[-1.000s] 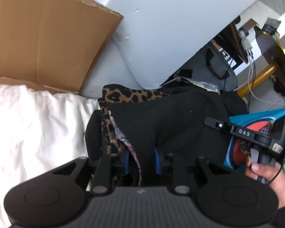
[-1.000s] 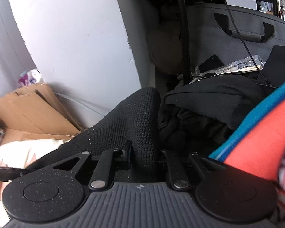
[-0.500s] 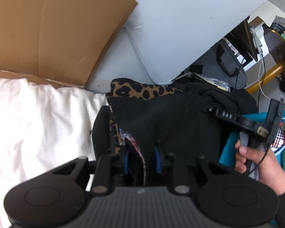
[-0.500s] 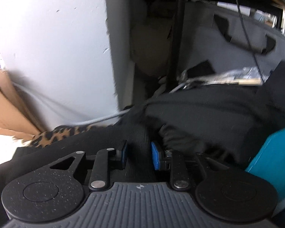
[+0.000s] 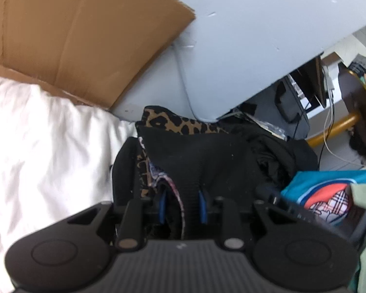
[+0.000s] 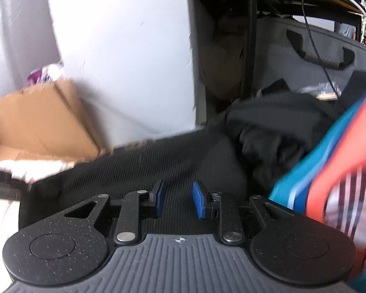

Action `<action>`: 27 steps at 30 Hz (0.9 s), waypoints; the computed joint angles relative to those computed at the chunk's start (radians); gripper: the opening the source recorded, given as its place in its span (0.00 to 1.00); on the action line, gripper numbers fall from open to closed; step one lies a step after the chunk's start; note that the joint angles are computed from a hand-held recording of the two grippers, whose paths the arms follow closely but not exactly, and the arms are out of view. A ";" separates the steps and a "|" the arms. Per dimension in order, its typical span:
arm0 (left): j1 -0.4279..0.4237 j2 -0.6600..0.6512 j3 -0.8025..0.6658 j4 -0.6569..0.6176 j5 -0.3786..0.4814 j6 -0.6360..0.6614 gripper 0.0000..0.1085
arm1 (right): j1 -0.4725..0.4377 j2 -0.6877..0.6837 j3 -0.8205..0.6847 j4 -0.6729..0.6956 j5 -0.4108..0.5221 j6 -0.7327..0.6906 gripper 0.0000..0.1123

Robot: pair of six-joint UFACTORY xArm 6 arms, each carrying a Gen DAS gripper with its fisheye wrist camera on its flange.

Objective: Fold clothes
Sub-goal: 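Lower the black shorts onto the clothes stack and open both tools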

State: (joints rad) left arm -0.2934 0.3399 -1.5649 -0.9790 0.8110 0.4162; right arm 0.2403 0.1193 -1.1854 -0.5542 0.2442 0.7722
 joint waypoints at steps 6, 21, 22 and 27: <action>0.018 0.013 -0.041 -0.010 0.062 0.010 0.30 | 0.006 -0.022 0.055 -0.178 0.061 0.200 0.25; 0.045 0.124 -0.112 -0.182 0.073 -0.027 0.32 | 0.089 -0.084 0.118 -0.235 -0.084 0.371 0.26; 0.045 0.132 -0.116 -0.204 0.070 -0.024 0.29 | 0.099 -0.081 0.117 -0.235 -0.088 0.374 0.26; 0.049 0.165 -0.142 -0.271 0.055 -0.031 0.11 | 0.138 -0.054 0.101 -0.204 -0.099 0.364 0.27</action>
